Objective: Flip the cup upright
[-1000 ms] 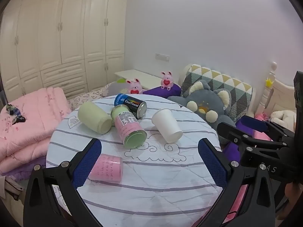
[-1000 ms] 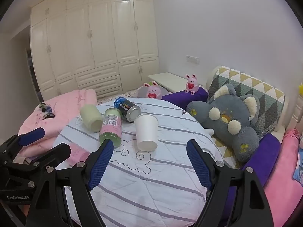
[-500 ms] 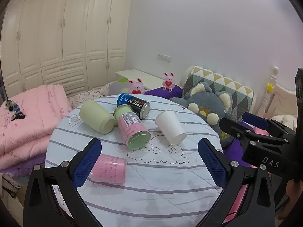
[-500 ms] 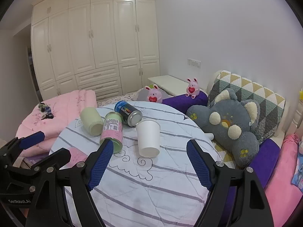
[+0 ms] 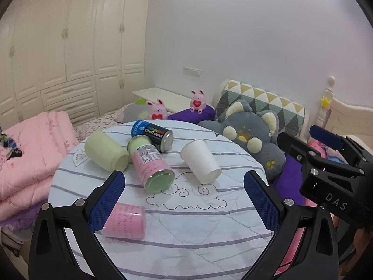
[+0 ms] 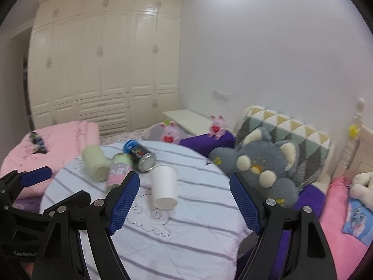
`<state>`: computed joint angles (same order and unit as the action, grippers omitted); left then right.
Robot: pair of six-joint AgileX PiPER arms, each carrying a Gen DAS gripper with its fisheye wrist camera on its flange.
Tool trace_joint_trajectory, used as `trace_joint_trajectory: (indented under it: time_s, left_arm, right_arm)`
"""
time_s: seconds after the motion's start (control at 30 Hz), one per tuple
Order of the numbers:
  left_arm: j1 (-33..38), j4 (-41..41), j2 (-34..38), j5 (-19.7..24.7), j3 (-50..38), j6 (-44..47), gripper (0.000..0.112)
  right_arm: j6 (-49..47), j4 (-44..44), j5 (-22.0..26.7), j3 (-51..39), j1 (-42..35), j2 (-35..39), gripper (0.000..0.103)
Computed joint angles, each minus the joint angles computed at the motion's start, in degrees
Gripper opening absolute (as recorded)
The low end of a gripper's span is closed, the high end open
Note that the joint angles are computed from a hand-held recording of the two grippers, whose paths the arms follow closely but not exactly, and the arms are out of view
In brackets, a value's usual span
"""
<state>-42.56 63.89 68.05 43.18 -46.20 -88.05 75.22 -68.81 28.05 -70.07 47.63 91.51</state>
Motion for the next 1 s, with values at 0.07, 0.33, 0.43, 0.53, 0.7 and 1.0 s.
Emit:
trace_joint_trajectory:
  time_s: [0.07, 0.33, 0.43, 0.53, 0.7, 1.0]
  left_arm:
    - [-0.07, -0.05, 0.22, -0.14, -0.45, 0.42, 0.103]
    - [0.15, -0.10, 1.31, -0.18, -1.35, 1.61, 0.103]
    - [0.29, -0.12, 1.32, 0.02, -1.26, 1.61, 0.103]
    - [0.43, -0.44, 0.71, 0.68, -0.87, 2.22, 0.103]
    - [1.92, -1.18, -0.96, 0.01, 0.73, 2.71, 0.103]
    - [5.54, -2.79, -2.56, -3.00, 2.69, 3.89, 0.103]
  right_arm:
    - [0.21, 0.38, -0.38, 0.01, -0.70, 0.00, 0.081]
    - [1.10, 0.12, 0.97, -0.52, -0.63, 0.88, 0.081]
    - [0.78, 0.34, 1.14, -1.03, -0.37, 1.63, 0.081]
    - [-0.24, 1.24, 0.89, -1.59, -0.20, 2.17, 0.081]
    - [-1.64, 2.45, 0.47, -2.51, 0.04, 3.12, 0.081]
    - [-6.09, 6.32, 0.39, -5.17, 0.71, 5.35, 0.081]
